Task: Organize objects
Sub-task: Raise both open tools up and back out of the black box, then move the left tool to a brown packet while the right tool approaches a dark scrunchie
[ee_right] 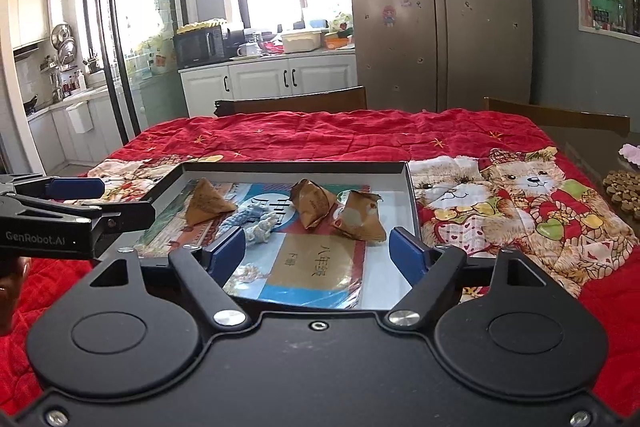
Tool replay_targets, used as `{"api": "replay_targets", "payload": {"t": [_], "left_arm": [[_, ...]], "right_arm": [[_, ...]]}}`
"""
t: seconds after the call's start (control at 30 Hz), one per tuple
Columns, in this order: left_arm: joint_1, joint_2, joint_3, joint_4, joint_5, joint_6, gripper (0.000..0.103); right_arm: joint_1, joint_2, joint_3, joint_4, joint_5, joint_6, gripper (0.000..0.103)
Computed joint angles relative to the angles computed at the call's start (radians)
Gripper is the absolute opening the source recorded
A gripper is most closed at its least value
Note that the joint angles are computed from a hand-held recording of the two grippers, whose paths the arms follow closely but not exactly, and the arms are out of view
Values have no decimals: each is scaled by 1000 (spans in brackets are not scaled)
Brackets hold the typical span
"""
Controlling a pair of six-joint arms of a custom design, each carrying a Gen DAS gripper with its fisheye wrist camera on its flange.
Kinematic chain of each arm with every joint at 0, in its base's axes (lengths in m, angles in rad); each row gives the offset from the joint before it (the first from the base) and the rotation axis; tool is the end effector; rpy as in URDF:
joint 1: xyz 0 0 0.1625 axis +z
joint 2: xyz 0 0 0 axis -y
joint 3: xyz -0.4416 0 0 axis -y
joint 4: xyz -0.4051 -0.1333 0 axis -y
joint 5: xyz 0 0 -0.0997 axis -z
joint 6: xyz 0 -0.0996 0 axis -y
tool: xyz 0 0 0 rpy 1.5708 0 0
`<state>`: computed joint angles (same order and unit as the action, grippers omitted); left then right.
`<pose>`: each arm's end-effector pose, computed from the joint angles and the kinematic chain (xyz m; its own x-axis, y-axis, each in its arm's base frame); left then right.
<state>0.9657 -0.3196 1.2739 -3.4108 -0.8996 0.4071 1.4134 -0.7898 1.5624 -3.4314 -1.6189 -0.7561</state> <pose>-0.2814 -0.7501 -0.0014 -0.7005 0.2514 -0.6680 0.6940 0.4583 -0.5553 0.0117 -0.7464 0.2355 -0.7628 -0.1701 0.6239 -0.6193 0.4699 -0.6290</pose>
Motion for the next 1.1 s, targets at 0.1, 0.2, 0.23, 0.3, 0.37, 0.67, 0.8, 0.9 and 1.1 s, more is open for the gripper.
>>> {"api": "replay_targets", "payload": {"t": [0.1, 0.2, 0.23, 0.3, 0.37, 0.67, 0.8, 0.9, 1.1], "left_arm": [[-5, -14, 30, -17, 2, 1, 94], [-8, -30, 59, -25, -2, -6, 96], [-9, -33, 67, -30, -1, -5, 96], [-12, -42, 88, -45, 4, 1, 97], [-14, -50, 106, -56, 4, 1, 97], [-28, -87, 185, -104, -3, 10, 100], [-35, -102, 221, -123, -2, 18, 101], [-39, -113, 248, -132, -5, 12, 101], [-43, -134, 296, -142, -11, 11, 101]], "right_arm": [[0, -17, 27, -8, 10, 2, 78], [0, -35, 55, -16, 19, -2, 79], [1, -41, 65, -18, 21, -4, 79], [0, -49, 80, -22, 27, -9, 79], [-1, -61, 100, -29, 35, -14, 80], [-2, -94, 166, -45, 47, -27, 80], [-3, -109, 196, -54, 56, -37, 80], [-2, -116, 211, -58, 61, -45, 80], [-2, -126, 237, -59, 67, -57, 80]]}}
